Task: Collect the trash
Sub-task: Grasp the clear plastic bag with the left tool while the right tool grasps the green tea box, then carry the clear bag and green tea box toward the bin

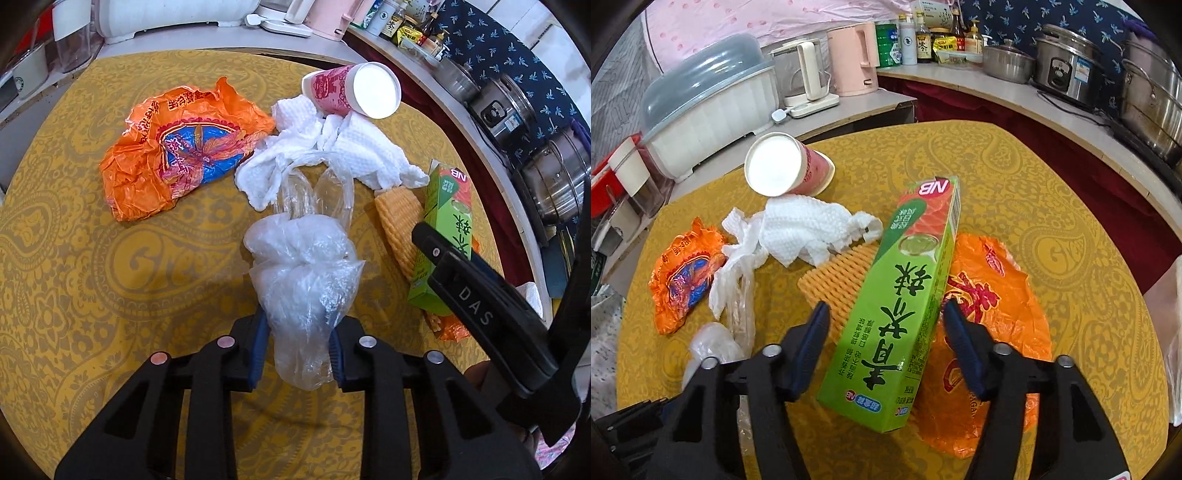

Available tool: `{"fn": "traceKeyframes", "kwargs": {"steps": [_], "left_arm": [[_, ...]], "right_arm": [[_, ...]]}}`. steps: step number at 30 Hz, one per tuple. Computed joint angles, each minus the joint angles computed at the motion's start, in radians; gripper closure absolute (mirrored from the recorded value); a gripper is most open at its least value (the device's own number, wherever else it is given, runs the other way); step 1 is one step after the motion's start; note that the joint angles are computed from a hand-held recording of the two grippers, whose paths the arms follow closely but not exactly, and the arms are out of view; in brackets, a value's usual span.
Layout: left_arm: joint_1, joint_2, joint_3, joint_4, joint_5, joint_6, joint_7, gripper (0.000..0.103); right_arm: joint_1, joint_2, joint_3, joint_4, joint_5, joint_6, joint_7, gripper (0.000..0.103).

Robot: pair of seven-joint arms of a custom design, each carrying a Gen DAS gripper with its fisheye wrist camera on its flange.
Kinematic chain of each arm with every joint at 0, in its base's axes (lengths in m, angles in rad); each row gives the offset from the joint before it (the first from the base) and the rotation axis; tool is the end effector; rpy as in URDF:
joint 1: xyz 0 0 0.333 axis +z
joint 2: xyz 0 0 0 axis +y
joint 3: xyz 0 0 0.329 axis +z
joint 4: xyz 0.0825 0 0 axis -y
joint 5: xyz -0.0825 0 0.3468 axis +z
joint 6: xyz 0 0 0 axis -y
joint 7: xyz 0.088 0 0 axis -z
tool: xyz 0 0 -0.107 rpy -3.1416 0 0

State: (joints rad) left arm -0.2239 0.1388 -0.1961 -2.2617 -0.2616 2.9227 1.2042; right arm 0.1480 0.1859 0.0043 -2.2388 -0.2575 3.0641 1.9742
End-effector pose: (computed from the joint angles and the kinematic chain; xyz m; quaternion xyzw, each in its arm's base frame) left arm 0.5100 -0.2070 0.3980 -0.7451 0.6116 -0.2642 0.0302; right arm 0.5548 0.1055 0.3988 -0.6706 0.6714 -0.1946 0.2485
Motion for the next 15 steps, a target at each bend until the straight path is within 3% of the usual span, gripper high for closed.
{"fn": "traceKeyframes", "kwargs": {"steps": [3, 7, 10, 14, 15], "left_arm": [[-0.014, 0.002, 0.012, 0.007, 0.038, 0.001, -0.035, 0.076], [-0.023, -0.024, 0.013, -0.007, 0.072, 0.015, -0.059, 0.076], [-0.032, -0.046, 0.010, -0.012, 0.105, 0.026, -0.080, 0.077], [-0.048, -0.076, 0.008, -0.003, 0.184, 0.033, -0.132, 0.077], [-0.050, -0.083, 0.004, -0.002, 0.197, 0.036, -0.141, 0.077]], "right_arm": [[-0.068, -0.013, 0.068, -0.022, 0.093, 0.013, -0.084, 0.054], [-0.109, -0.049, 0.103, -0.060, 0.182, 0.048, -0.162, 0.058], [-0.169, -0.088, 0.169, -0.092, 0.327, 0.077, -0.281, 0.059], [-0.256, -0.139, 0.283, -0.106, 0.675, 0.095, -0.572, 0.060], [-0.264, -0.159, 0.298, -0.107, 0.790, 0.100, -0.669, 0.065]]}}
